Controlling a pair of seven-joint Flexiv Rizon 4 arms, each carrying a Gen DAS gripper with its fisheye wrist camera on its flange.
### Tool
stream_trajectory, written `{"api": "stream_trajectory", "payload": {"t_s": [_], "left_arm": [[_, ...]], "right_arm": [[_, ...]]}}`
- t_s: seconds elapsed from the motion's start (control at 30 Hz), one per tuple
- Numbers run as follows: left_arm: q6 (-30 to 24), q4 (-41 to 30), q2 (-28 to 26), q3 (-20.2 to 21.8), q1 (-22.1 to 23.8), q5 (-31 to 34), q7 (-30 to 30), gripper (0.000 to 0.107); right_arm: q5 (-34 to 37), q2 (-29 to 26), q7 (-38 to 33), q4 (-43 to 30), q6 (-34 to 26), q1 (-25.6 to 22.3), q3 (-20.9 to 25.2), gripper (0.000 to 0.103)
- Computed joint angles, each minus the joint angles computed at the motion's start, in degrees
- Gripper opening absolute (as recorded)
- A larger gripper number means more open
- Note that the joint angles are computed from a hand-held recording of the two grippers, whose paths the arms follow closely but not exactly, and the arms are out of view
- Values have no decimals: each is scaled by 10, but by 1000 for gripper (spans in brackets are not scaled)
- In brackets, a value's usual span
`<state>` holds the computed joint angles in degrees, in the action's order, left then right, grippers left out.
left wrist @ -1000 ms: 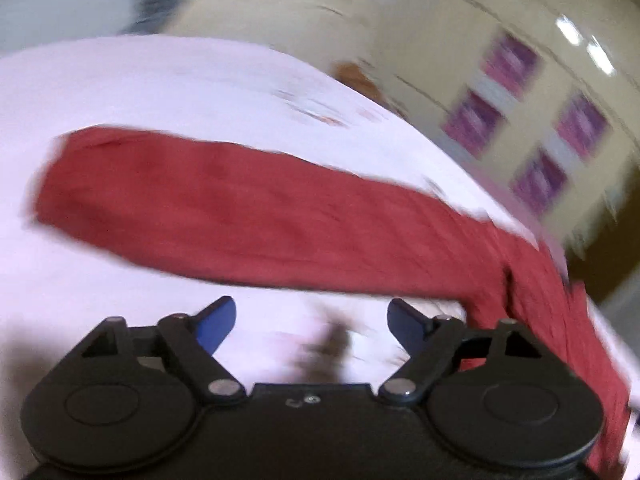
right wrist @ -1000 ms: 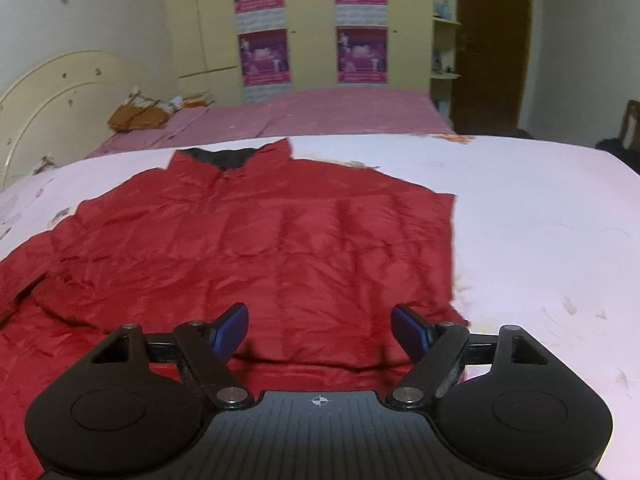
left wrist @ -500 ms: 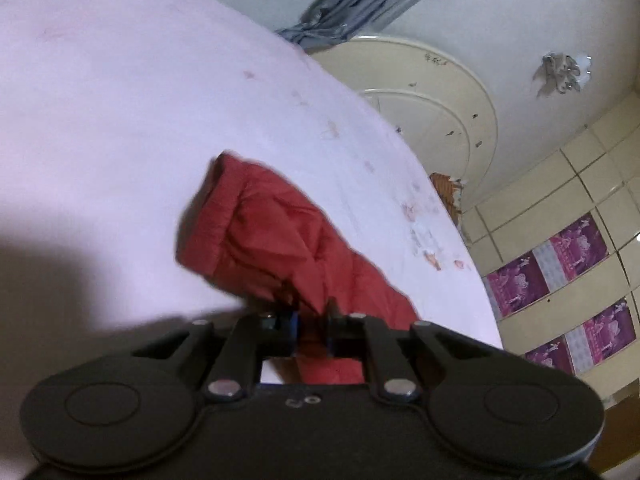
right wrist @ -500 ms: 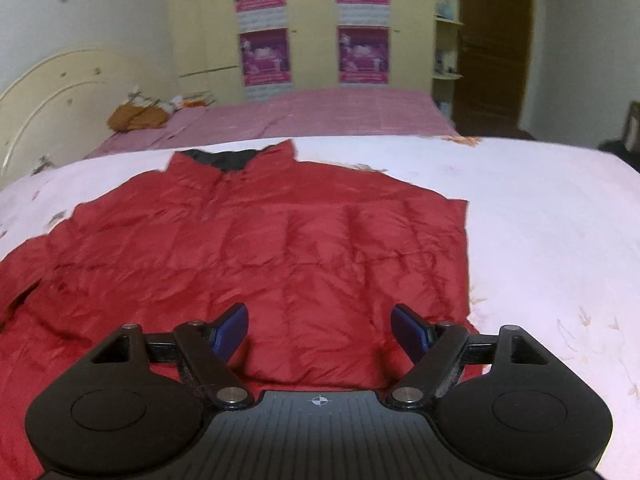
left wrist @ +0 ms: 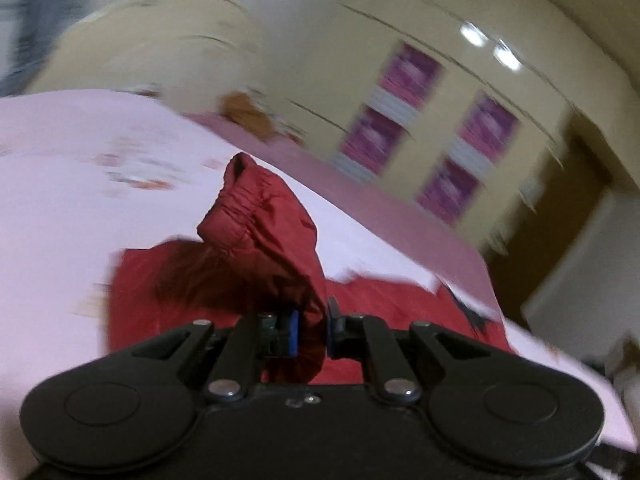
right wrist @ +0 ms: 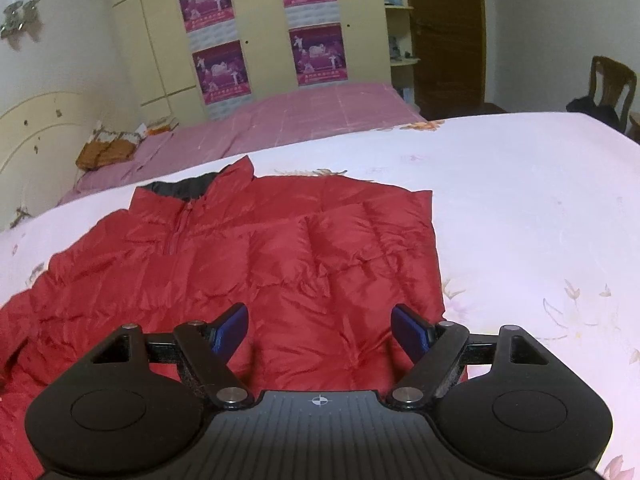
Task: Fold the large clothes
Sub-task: 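Grasp the other red sleeve with the left gripper and lift it, then lay the sleeve across the jacket body and open the left gripper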
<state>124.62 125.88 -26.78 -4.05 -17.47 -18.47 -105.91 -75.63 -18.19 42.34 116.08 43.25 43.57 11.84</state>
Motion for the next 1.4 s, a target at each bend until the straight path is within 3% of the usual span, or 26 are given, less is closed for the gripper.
{"api": "stream_trajectory", "payload": {"t_s": [0.1,0.23,0.4,0.63,0.97,1.03,1.07,1.13,1.17,1.23,1.3,1.4], "left_arm": [[-51,-58,-30,-17,-9,19,35,11],[-117,-117,-59,-59,14,78,67,11],[-175,-180,-97,-54,-23,97,121,11],[-205,-224,-136,-101,-29,114,179,11],[-232,-266,-170,-95,-89,118,209,12],[-244,-272,-172,-94,-97,117,218,18],[-248,-272,-172,-100,-96,117,221,30],[-240,-259,-178,-163,-53,132,235,60],[-232,-246,-181,-205,-19,144,243,80],[-218,-229,-195,-273,34,166,252,78],[-180,-198,-195,-313,77,192,248,74],[-125,-144,-159,-298,107,208,206,64]], "right_arm": [[-4,9,15,7,-3,-2,1,78],[-10,23,36,20,1,-10,4,78],[-13,44,61,44,-2,-21,12,78],[-12,78,91,84,-2,-40,26,78],[9,129,116,143,-1,-66,47,79],[8,140,124,154,1,-71,50,79],[7,144,125,156,2,-73,51,79],[-1,151,131,163,10,-79,52,79],[-7,154,137,165,14,-82,52,79],[-22,156,150,166,26,-88,51,79],[-53,153,169,164,49,-96,45,79],[-120,138,205,151,104,-113,29,79]]}}
